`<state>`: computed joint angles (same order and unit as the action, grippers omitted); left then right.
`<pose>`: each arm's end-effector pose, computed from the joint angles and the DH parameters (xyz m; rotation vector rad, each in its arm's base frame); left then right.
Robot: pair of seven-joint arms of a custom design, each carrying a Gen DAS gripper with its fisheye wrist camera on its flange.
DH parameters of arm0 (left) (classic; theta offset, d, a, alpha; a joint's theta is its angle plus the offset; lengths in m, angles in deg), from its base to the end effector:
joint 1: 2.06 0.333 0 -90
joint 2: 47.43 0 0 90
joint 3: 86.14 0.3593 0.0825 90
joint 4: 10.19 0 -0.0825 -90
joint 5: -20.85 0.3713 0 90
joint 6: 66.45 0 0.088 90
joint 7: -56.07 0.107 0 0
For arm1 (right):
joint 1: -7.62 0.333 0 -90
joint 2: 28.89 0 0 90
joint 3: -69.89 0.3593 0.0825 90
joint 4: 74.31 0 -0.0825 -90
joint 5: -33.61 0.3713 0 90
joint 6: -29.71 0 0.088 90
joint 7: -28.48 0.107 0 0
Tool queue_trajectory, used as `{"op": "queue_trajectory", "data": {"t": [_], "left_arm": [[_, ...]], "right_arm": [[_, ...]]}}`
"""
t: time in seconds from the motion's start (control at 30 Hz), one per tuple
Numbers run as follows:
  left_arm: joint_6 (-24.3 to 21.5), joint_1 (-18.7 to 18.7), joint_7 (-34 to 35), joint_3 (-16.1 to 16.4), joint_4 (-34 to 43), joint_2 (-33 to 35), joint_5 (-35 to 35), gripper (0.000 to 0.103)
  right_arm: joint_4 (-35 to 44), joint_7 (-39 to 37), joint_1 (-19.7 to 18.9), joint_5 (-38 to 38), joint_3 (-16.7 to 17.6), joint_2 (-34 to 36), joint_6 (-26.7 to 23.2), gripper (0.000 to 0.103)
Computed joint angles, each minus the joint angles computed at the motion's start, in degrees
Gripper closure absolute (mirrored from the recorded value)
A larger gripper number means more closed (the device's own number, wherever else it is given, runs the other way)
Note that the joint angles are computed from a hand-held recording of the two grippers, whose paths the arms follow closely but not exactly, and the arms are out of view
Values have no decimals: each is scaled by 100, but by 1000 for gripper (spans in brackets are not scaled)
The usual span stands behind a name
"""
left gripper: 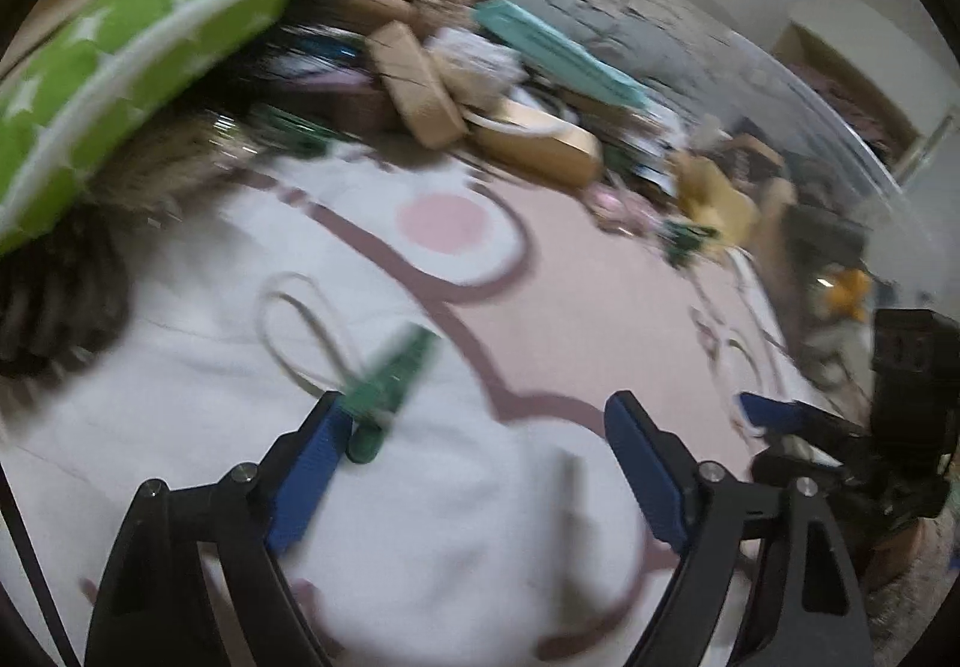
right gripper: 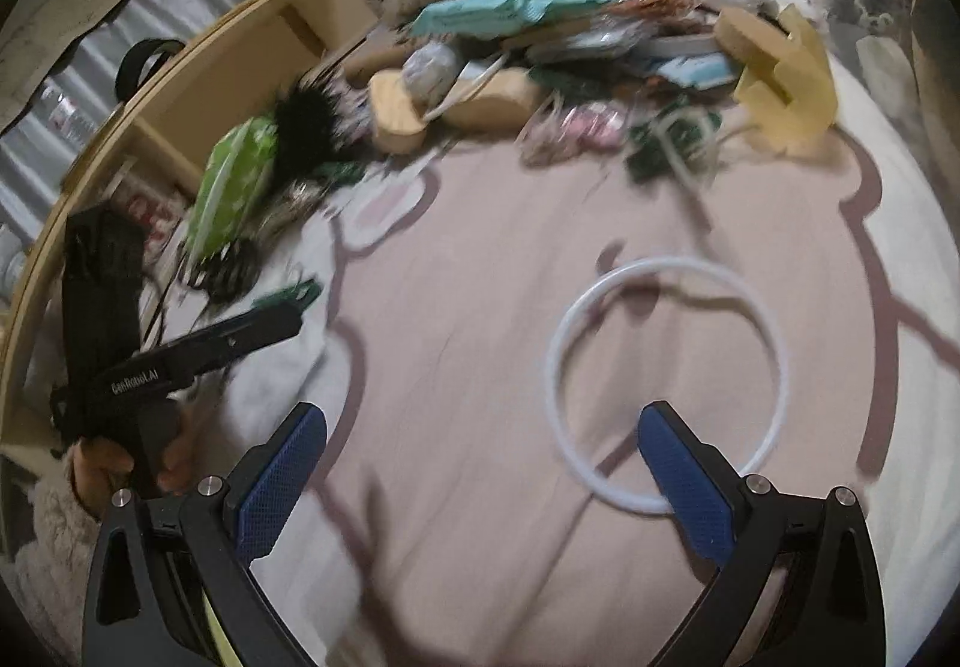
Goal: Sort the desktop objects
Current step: 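Position the right tool fingers around the white plastic ring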
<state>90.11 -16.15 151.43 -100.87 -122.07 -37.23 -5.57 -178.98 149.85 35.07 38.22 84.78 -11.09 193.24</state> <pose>0.5679 -0.2813 0.5056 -1.8448 2.2787 -1.0375 0.5205 0.4393 0.5029 -1.7703 1.6323 0.0212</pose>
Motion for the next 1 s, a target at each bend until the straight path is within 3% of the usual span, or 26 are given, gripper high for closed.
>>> {"op": "queue_trajectory", "data": {"t": [0.2,0.3,0.4,0.53,0.6,0.7,0.8,0.93,1.0], "left_arm": [[-335,59,838,-213,-53,-152,-743,17],[-472,89,1176,-230,-107,-238,-1282,17],[-377,79,1410,-187,-206,-392,-1662,17],[-139,32,1487,-108,-338,-525,-1921,17],[-342,66,1731,-109,-272,-486,-2258,17],[-615,65,2143,-147,-125,-371,-2609,17],[-685,12,2247,-165,61,-194,-2584,17],[-661,-100,1375,-18,161,13,-1625,19],[-606,-18,1297,-32,123,-22,-1610,21]], "right_arm": [[-158,-486,-184,665,371,-161,-93,0],[-426,-895,-398,1443,662,-305,311,0],[-791,-1113,-450,1860,761,-549,1138,0],[-1204,-784,-504,1738,747,-776,2204,0],[-1411,-614,-1018,1777,1239,-817,2720,0],[-1628,-121,-1377,1652,1491,-835,3200,0],[-1753,342,-1390,1579,1394,-835,3427,0],[-1872,1184,-1730,1040,1540,-768,3549,0],[-1856,1304,-1583,989,1343,-762,3463,0]]}}
